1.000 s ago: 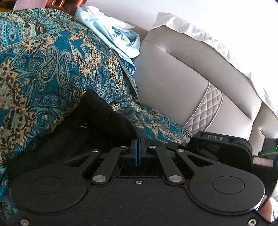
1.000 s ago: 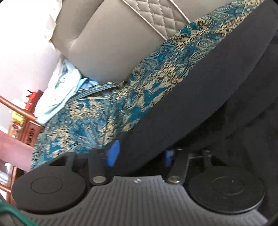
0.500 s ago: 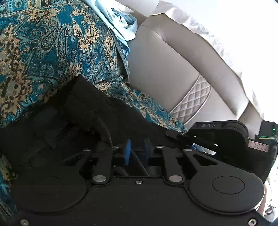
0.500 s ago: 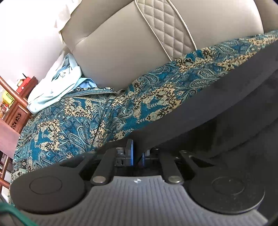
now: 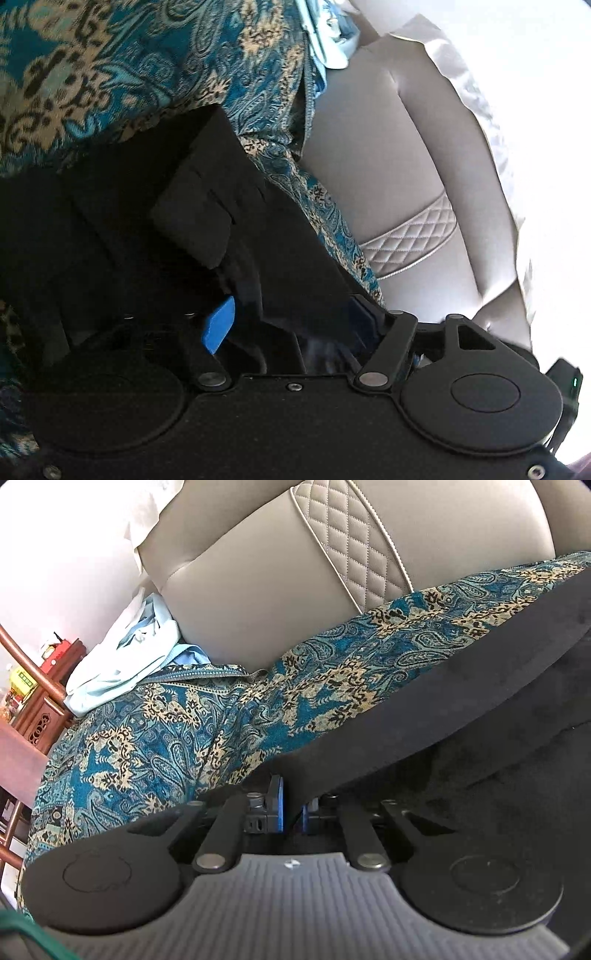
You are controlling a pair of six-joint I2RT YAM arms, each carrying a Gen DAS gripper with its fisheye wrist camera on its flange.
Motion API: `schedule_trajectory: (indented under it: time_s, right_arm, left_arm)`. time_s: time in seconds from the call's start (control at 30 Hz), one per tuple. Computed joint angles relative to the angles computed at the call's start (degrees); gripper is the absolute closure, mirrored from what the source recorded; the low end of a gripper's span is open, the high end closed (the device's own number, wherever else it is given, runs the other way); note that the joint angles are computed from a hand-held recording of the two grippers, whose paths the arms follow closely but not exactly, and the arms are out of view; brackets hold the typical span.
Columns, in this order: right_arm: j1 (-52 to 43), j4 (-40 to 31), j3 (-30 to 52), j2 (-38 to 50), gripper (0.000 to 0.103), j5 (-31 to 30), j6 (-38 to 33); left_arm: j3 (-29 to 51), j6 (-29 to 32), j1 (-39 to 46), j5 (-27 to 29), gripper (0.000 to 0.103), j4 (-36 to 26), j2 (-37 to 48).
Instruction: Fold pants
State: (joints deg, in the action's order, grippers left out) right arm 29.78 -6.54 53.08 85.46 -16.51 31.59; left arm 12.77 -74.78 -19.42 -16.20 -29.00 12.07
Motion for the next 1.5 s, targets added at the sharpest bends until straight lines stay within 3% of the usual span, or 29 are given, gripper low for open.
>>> schedule_trajectory:
  time_s: [0.27,0.43,0.57,0.8,0.87,0.93,1.03,1.23,1.5]
  right_arm:
    - [-1.2,0.9,-2.4,-2.2,0.091,-2.4,1.2]
    - [-0.4,1.3,-4.4,-5.1,0.091,-1.0,0.9]
    - [0.4,1.6,-7.0,-7.9,0.090,0.4,0.5]
    - [1.9,2.0,-10.1,-10.5,0.090,2.9,0.5]
    - [2.1,2.3,-11.0,-11.3,0.090,3.2,0.8]
    - [2.5,2.4,-11.9,-12.2,0.090,4.0,1.0]
    - [2.8,2.7,-13.1,-13.4,0.089,4.5,0.8]
    - [2.9,4.2,-14.7,-12.2,0.083,6.3,1.3]
    - [-1.2,6.7,-12.8,-7.5,0.081,9.6,0.5]
  left_arm:
    - [-1.0,-1.8,-3.5,-4.1,0.026,6.4,5.2]
    - [0.3,-2.8,-6.6,-10.9,0.054,4.7,6.9]
    - [0.9,-3.7,-7.8,-13.9,0.055,1.0,4.2]
    - [1.9,-4.1,-6.7,-12.9,0.055,-0.3,7.1]
    - [2.1,-4.0,-7.1,-13.7,0.064,-0.4,8.1]
    - [2.7,-3.3,-8.1,-15.1,0.082,-1.1,9.2]
    - [4.4,-4.3,-13.3,-21.7,0.092,-4.2,11.2]
    - [8.3,-8.9,-25.7,-35.6,0.096,-11.4,16.8]
    - [8.3,-8.6,-23.1,-32.2,0.097,-13.9,13.3]
